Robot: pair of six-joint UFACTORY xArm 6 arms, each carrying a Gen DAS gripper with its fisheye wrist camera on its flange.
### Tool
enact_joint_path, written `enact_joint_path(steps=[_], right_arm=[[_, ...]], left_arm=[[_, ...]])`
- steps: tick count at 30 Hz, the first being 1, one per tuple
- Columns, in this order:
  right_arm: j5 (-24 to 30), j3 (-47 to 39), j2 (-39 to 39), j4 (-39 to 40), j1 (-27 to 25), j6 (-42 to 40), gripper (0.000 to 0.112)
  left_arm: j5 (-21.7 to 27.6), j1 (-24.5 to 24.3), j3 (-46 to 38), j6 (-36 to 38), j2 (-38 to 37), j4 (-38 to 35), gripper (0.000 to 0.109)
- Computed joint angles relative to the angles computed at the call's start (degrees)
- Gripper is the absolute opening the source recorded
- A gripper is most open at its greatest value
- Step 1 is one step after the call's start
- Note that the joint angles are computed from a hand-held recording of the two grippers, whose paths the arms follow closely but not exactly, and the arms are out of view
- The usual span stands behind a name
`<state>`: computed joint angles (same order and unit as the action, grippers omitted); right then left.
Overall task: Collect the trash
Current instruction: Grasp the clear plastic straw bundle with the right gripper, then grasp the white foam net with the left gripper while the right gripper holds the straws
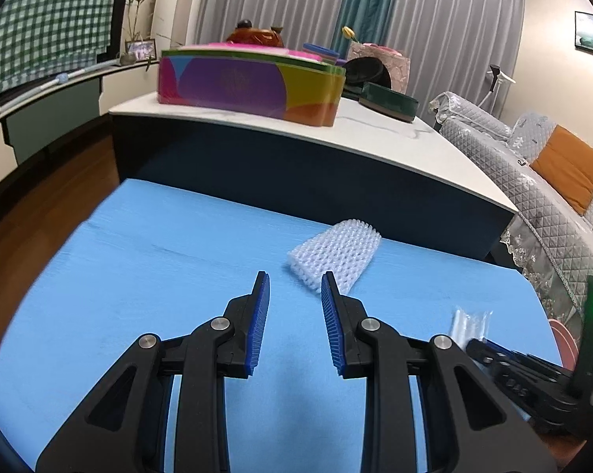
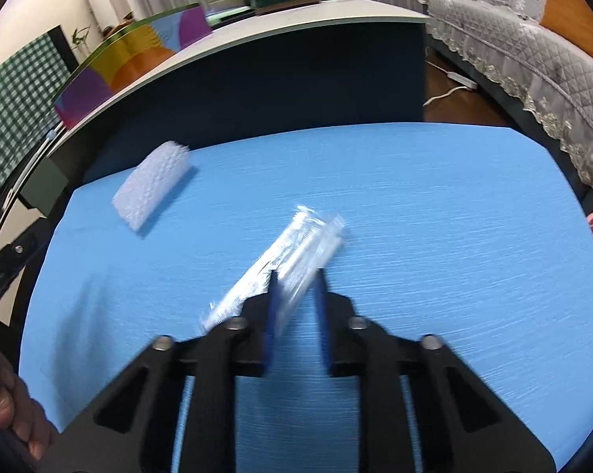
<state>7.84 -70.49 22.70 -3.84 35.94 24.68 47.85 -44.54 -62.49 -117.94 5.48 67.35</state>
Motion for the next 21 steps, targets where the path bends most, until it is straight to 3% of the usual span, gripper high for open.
enact_joint_path(steps=[4, 7, 12, 21], right_arm=[[-1.2, 1.5, -1.0, -1.1, -1.8, -0.3, 0.005], [-1.8, 2.7, -1.6, 0.4, -2.7, -3.2, 0.005], [-3.0, 4.1, -2.1, 6.6, -3.0, -10.7, 0.005], [-3.7, 4.9, -2.8, 15.4, -2.3, -20.3, 0.005]], left_arm=[[-3.4, 2.2, -2.6, 0.1, 3.3, 0.8, 0.029], [-5.9, 4.1, -4.9, 0.7, 6.2, 0.5, 0.048], [-8.3, 6.8, -7.5, 2.7, 9.2, -2.5, 0.059], [-11.5, 9.9, -9.0, 5.2, 11.3, -6.9, 0.058]])
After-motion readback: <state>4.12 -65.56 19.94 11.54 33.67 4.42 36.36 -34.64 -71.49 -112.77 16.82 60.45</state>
